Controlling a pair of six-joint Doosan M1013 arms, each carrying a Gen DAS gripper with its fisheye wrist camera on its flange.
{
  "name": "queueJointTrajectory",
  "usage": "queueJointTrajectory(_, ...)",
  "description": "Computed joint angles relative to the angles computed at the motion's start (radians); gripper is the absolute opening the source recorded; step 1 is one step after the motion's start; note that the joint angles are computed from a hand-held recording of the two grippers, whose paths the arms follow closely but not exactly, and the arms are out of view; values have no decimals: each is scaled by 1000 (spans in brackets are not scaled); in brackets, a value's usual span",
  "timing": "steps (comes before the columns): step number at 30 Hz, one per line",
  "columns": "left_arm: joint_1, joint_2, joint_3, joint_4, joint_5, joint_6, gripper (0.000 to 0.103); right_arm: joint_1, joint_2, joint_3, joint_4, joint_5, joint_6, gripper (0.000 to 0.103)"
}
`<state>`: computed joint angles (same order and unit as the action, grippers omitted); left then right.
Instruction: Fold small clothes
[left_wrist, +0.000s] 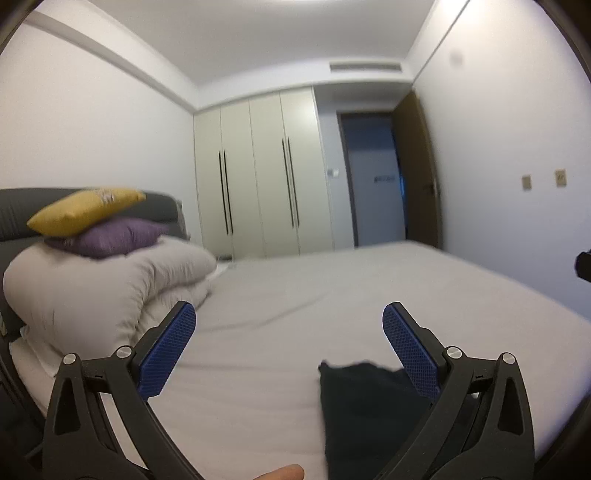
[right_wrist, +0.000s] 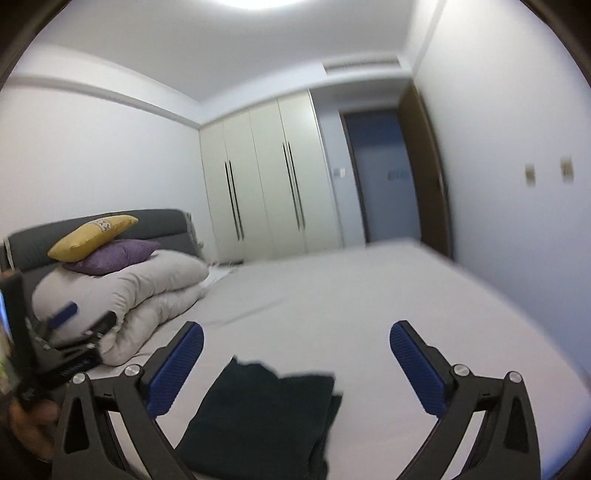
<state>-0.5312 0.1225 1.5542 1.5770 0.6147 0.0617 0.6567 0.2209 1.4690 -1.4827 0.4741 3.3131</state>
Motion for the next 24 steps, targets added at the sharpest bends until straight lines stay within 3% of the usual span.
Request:
queueJointTrajectory(3, -8, -37, 16, 11, -5, -26, 103, 27, -20, 2, -92, 52, 14, 103)
queueJointTrajectory(7, -6, -51, -27, -320, -16, 309, 103, 53, -31, -11, -81, 119, -18, 103)
queueJointTrajectory(9, -5, -52, -32, -410, -3, 377, 103, 49, -45, -4, -42, 69, -33, 103)
queueJointTrajectory(11, -1, -44, -37, -523, 12, 454, 103, 47, -46, -8, 25, 37, -86, 103)
queueJointTrajectory(13, 11, -26, -56, -710, 38, 595, 103, 45, -38, -26, 196, 32, -250, 103)
queueJointTrajectory(19, 35, 38, -98, -1010, 159, 784, 103, 38, 23, -109, 615, 191, -563, 103)
queueJointTrajectory(20, 41, 50, -103, -1031, 166, 793, 103, 31, 33, -120, 692, 217, -602, 103)
queueJointTrajectory(24, 58, 84, -104, -1051, 190, 788, 103, 27, 62, -154, 778, 307, -655, 103)
